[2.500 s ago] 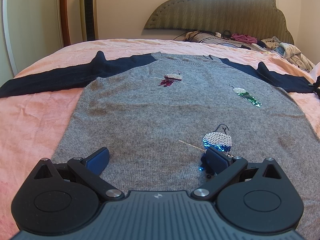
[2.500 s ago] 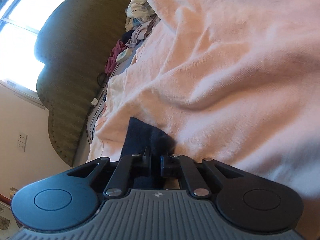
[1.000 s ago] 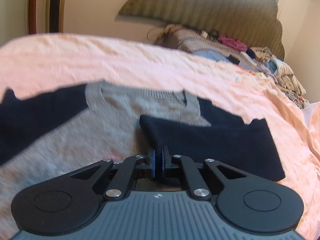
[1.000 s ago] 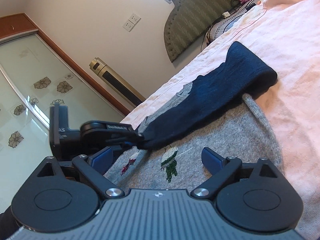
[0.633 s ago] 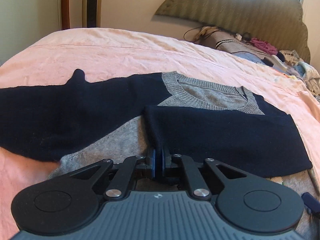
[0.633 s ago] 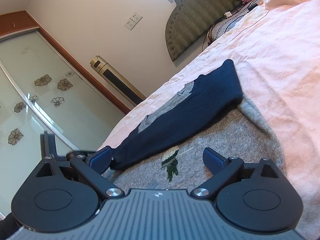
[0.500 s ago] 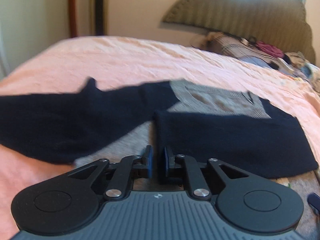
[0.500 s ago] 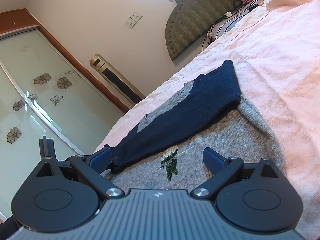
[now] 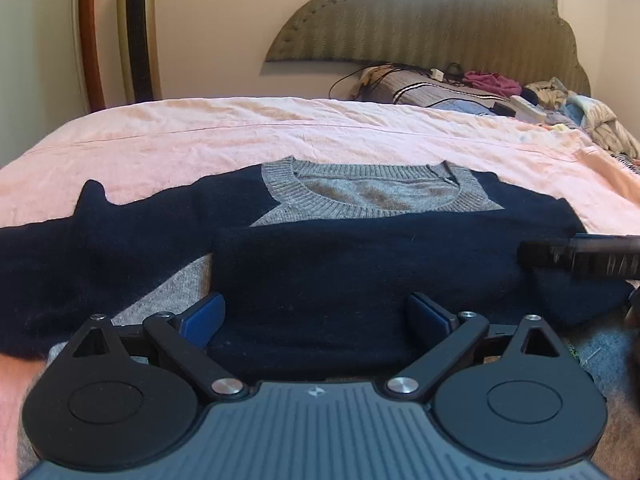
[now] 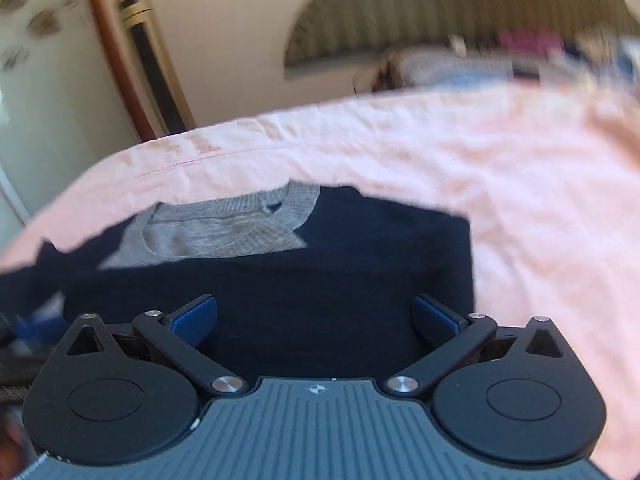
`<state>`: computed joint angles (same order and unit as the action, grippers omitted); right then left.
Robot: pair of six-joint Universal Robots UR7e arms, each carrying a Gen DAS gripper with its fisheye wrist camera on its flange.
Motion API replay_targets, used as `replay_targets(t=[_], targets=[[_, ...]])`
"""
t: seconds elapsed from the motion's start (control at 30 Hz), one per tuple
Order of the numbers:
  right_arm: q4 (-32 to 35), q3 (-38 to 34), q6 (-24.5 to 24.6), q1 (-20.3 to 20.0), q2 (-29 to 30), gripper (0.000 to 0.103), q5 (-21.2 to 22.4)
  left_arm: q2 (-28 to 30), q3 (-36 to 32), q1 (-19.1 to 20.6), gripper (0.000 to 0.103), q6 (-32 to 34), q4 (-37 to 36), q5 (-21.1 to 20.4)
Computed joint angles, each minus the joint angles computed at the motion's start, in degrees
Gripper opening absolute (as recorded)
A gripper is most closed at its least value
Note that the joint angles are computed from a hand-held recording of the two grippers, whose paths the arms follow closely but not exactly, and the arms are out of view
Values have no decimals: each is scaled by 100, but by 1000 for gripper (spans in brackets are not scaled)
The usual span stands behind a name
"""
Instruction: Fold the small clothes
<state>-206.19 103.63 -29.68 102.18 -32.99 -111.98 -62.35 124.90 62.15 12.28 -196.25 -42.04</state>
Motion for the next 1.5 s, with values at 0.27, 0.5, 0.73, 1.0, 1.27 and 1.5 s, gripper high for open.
replay_targets(t=[0.27, 0.5, 0.73, 1.0, 1.27, 1.5], targets=[[-94, 48, -6, 6, -14, 103, 21, -974, 689, 133, 103, -284, -1027, -220], [-118, 85, 25, -20, -45, 103, 86, -2515, 267, 1439, 103, -2388, -715, 44], [-140, 79, 42, -15, -32, 103, 82, -2691, -515, 2800, 93, -3603, -256, -1579], [-143, 74, 46, -13, -27, 103, 76, -2179, -927, 2491, 8, -2550, -72, -272], [-174, 91, 119, -32, -38, 103, 138, -1728, -522, 1258, 6, -1078, -1098, 52], [-192, 163, 252, -96, -104, 103, 329, -1148, -138, 501, 11, -1552, 831, -1426]])
